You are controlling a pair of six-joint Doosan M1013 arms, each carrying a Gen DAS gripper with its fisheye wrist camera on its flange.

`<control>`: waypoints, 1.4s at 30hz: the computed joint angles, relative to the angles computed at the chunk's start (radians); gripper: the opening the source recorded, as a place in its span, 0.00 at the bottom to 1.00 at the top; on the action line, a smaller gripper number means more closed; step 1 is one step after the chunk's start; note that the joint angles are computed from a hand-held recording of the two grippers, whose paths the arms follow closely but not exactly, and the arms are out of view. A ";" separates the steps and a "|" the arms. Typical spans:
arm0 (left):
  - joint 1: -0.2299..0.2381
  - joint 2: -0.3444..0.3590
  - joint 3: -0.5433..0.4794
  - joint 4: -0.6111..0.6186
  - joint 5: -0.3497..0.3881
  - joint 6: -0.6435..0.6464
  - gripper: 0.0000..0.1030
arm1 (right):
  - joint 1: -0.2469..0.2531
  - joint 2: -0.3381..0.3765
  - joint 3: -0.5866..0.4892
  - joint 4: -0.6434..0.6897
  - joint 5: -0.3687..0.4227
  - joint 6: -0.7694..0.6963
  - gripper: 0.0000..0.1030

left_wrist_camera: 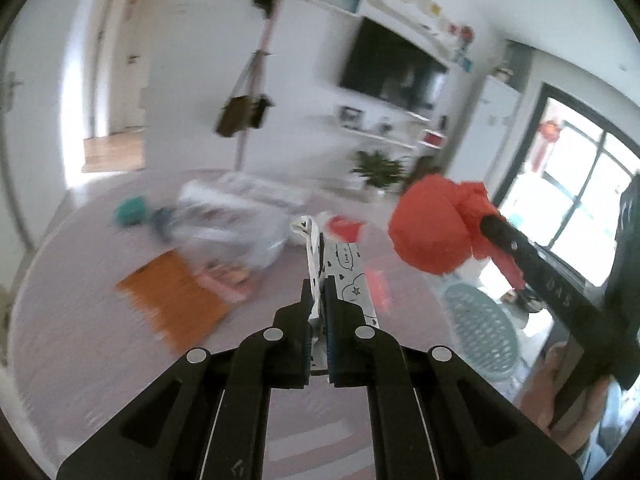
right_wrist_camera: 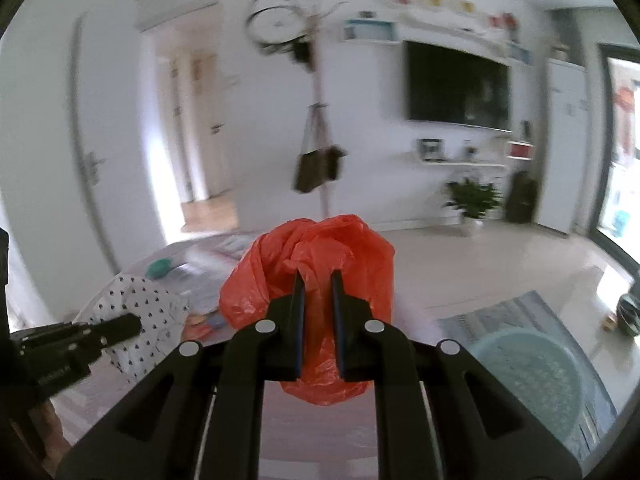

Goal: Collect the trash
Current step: 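Carry the tissue pack and orange bag to the basket and release both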

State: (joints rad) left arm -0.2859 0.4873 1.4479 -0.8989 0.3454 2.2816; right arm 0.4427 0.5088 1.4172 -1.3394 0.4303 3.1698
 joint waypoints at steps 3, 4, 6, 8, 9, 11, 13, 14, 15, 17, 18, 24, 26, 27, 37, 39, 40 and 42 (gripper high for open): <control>-0.026 0.040 -0.073 -0.046 0.049 0.056 0.03 | -0.018 -0.027 0.044 -0.051 0.066 0.094 0.10; -0.033 0.054 -0.096 -0.047 0.066 0.057 0.04 | -0.025 -0.036 0.059 -0.064 0.095 0.119 0.09; -0.052 0.088 -0.156 -0.046 0.116 0.058 0.04 | -0.036 -0.048 0.084 -0.076 0.138 0.152 0.09; -0.073 0.117 -0.202 -0.019 0.146 0.037 0.04 | -0.053 -0.059 0.109 -0.065 0.174 0.179 0.09; -0.085 0.138 -0.237 -0.010 0.175 0.032 0.04 | -0.060 -0.062 0.118 -0.056 0.180 0.186 0.09; -0.109 0.170 -0.287 0.033 0.194 0.006 0.04 | -0.082 -0.068 0.139 -0.019 0.191 0.197 0.10; -0.129 0.207 -0.341 0.068 0.231 -0.019 0.04 | -0.100 -0.065 0.150 0.016 0.204 0.199 0.10; -0.140 0.228 -0.369 0.095 0.250 -0.044 0.03 | -0.109 -0.061 0.155 0.044 0.213 0.195 0.09; -0.147 0.244 -0.387 0.106 0.267 -0.053 0.03 | -0.115 -0.056 0.155 0.070 0.224 0.187 0.10; -0.165 0.294 -0.453 0.146 0.331 -0.101 0.04 | -0.130 -0.037 0.144 0.148 0.259 0.145 0.10; -0.172 0.322 -0.488 0.160 0.372 -0.127 0.04 | -0.140 -0.028 0.140 0.190 0.269 0.128 0.10; -0.203 0.434 -0.625 0.245 0.523 -0.227 0.04 | -0.190 0.006 0.147 0.376 0.263 0.063 0.10; -0.211 0.446 -0.637 0.271 0.526 -0.231 0.08 | -0.200 0.007 0.156 0.395 0.251 0.061 0.11; -0.215 0.442 -0.625 0.271 0.513 -0.219 0.13 | -0.200 0.006 0.160 0.402 0.247 0.062 0.12; -0.206 0.356 -0.492 0.178 0.379 -0.107 0.66 | -0.199 -0.027 0.190 0.325 0.235 0.166 0.57; -0.202 0.334 -0.464 0.150 0.354 -0.072 0.66 | -0.189 -0.034 0.190 0.298 0.237 0.179 0.57; -0.199 0.325 -0.452 0.140 0.343 -0.059 0.66 | -0.181 -0.036 0.186 0.285 0.244 0.180 0.57; -0.189 0.300 -0.418 0.097 0.319 -0.019 0.66 | -0.167 -0.039 0.178 0.261 0.252 0.180 0.57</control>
State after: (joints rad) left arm -0.4745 0.7870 1.0303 -0.8014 0.6646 2.2622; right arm 0.2755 0.4693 1.5952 -1.0782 0.6823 3.3497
